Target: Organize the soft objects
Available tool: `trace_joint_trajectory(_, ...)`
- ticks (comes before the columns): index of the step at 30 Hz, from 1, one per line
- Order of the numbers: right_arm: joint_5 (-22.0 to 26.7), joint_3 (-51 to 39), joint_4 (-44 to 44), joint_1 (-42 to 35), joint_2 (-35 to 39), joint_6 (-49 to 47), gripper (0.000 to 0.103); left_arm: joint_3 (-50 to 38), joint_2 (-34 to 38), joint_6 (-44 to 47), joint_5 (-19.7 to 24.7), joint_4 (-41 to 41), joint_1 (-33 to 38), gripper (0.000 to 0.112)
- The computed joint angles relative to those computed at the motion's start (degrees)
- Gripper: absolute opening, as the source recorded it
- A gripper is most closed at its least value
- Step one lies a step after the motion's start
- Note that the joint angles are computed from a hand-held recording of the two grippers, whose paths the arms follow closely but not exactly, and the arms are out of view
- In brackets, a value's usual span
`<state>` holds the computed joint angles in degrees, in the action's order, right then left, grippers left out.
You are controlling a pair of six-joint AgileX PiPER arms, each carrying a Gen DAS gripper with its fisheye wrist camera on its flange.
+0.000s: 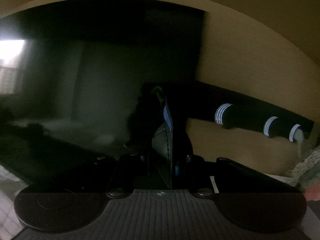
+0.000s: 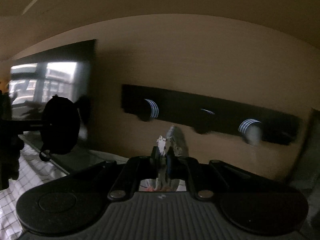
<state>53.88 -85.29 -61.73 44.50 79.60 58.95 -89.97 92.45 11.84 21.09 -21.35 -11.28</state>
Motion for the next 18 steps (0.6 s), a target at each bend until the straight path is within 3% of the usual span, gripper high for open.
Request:
trace_joint_trajectory(4,-2.3,10.3,0.6,-5.4,-8.7,2.0,0.007,-2.9,2.4,-9.8,0.4,10.2,-7.9,0.024)
trace_joint_trajectory(9,-6.6,17.8,3.1,-12.9,-15.0,2.9,0.007,-7.3,7.3,-17.5,2.6,15.4,-16.2,0.023)
trace_joint_trajectory(14,-12.2,23.8,9.5,-22.3,-21.0,-1.4,0.007,-11.6,13.2,-20.4,5.4,13.1,-23.4,0.023)
trace_joint_trajectory(18,-16.9,26.9,15.7,-28.6,-23.2,-4.2,0.007,-15.2,19.1,-19.1,6.7,5.6,-26.9,0.024)
